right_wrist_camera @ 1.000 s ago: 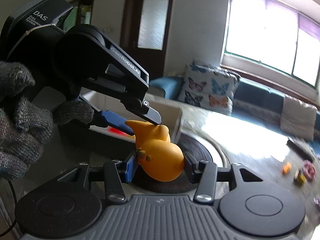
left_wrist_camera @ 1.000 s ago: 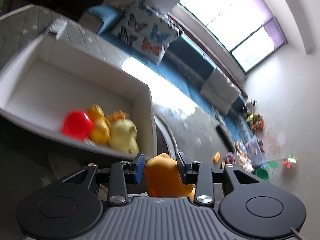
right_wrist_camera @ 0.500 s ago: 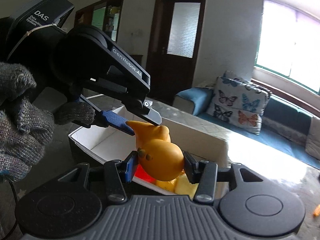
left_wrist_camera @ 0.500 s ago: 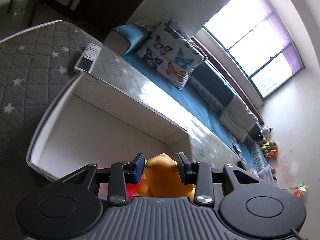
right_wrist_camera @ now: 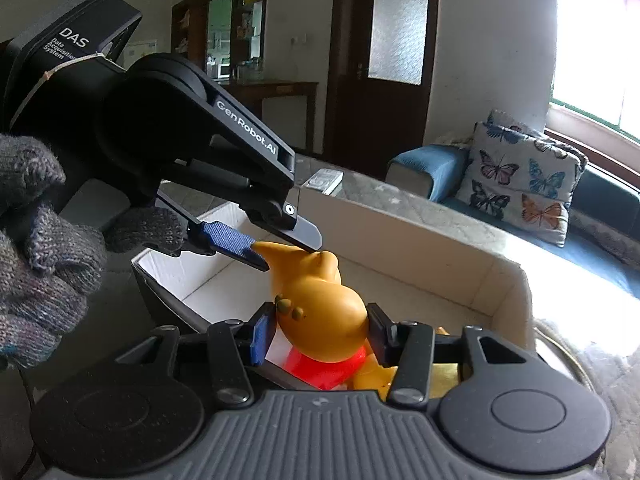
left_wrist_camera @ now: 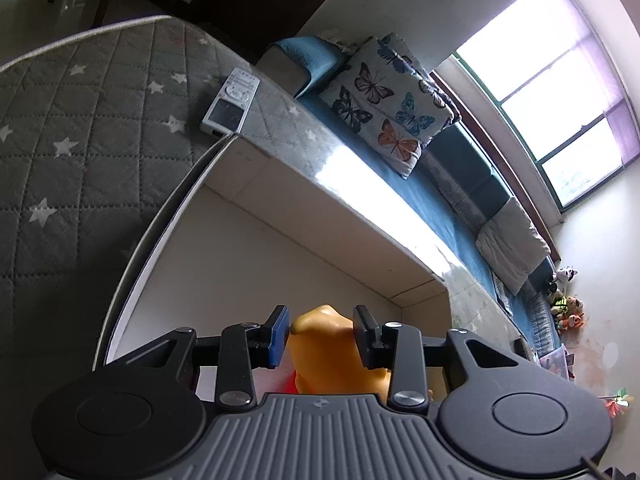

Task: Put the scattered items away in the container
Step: 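Lift the orange duck with the left gripper and carry it into the box, then open the left gripper to release the orange duck in the box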

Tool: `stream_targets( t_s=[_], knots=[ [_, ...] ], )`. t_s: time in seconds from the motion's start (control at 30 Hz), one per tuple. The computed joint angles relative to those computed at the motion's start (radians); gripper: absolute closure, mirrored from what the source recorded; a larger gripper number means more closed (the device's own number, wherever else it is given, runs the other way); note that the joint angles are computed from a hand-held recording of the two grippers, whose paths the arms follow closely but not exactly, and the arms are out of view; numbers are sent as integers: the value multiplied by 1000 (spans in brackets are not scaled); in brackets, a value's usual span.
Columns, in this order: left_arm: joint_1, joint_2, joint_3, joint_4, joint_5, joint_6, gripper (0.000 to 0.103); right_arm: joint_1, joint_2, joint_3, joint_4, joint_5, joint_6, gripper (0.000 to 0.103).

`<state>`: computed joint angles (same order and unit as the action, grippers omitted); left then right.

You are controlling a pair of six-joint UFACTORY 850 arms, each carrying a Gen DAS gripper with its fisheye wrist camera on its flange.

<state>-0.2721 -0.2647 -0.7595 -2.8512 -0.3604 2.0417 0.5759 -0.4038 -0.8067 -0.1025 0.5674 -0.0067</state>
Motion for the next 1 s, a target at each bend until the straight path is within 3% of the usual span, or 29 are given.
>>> stream_targets(
  t_s=[0.3, 1.0],
  knots=[
    [-4, 1, 16, 29, 1, -26, 66, -13, -5, 4, -56, -2, 59, 54],
    [-31, 69, 79, -84, 32, 76, 66, 6, 61, 84, 22, 44, 17, 50]
  ],
)
